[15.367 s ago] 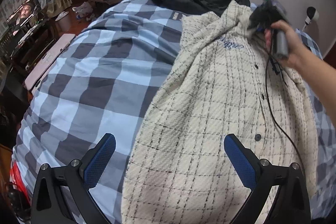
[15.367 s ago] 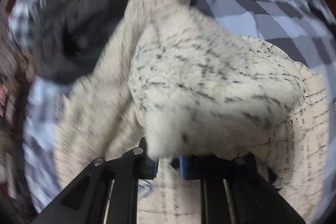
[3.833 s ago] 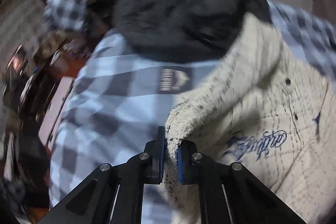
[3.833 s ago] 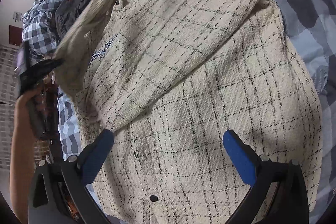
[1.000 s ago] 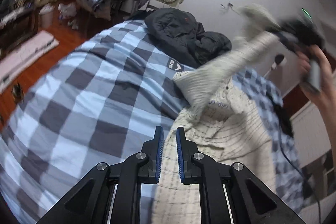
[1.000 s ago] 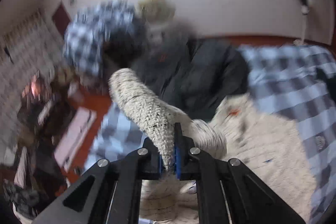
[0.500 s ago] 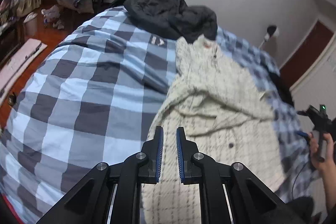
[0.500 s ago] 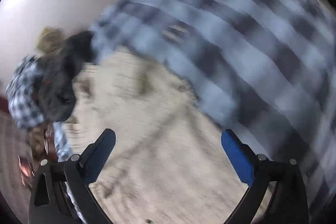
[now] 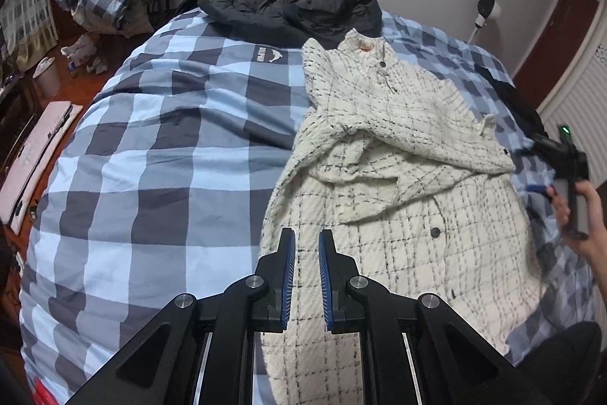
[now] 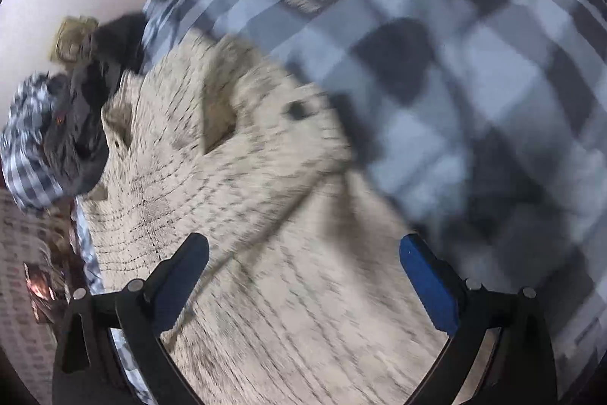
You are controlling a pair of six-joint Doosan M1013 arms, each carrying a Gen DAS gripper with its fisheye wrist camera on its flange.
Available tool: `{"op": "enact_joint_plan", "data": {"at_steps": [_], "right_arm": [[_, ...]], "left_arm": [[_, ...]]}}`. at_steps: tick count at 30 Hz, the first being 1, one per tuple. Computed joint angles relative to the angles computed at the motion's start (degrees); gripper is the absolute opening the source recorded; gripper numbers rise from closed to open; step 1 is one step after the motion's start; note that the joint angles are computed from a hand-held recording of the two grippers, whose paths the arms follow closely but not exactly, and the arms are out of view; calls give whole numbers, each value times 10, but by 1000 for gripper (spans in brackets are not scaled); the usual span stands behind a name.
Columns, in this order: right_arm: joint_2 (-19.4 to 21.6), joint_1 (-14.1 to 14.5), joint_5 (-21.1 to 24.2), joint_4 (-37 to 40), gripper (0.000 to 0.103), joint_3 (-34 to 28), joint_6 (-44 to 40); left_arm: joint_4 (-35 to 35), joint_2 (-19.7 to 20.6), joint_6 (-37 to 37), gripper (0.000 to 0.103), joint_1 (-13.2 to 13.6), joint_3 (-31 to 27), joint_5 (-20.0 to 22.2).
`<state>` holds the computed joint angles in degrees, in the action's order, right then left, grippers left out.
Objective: Fold small clothes
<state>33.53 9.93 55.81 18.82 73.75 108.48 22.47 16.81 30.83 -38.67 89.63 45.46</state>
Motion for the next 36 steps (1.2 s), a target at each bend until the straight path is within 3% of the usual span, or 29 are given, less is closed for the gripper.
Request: {"op": "enact_joint_plan", "data": {"at_steps": [4, 6, 8, 10, 12, 14, 17, 22, 24, 27, 32, 34, 35, 36], "right_arm": [[37, 31, 21, -28, 99, -33, -10], [67, 44, 71, -53, 99, -60, 1], [65, 57, 55, -104, 100, -55, 19], [43, 60, 22, -95, 100, -28, -7], [15, 49, 21, -13, 100, 1, -76], [-28, 33, 29, 58, 100, 39, -133], [-98, 11, 50, 100, 100, 82, -184], [-219, -20, 94, 82, 100, 124, -237], [-262, -30, 101, 69, 100, 132, -256], [-305, -42, 104, 49, 100, 146, -258], [-309, -11, 68, -26, 100, 161, -228], [-304, 5, 48, -64, 100, 172, -202], [-303, 7, 43, -69, 100, 178, -194], [-298, 9, 40, -67, 100, 184, -191]], "left_arm": [[-17, 5, 14, 11, 4, -2, -4], [-34, 6, 30, 11, 6, -1, -18], [-43, 2, 47, 11, 7, 7, -53], [-48, -1, 79, 11, 4, 10, -80], [-68, 1, 124, 11, 0, 6, -90], [-76, 8, 150, 11, -5, -4, -74], [-77, 18, 177, 11, -17, -20, -22], [-67, 19, 215, 11, -38, -25, 38], [-94, 10, 216, 11, -35, -12, 29], [-78, 3, 183, 11, -42, 3, 35], [-41, -14, 136, 12, -53, 28, 17], [-26, -31, 118, 30, -54, 48, -23], [-19, -38, 115, 89, -54, 56, -45], [-7, -45, 114, 103, -56, 66, -71]]}}
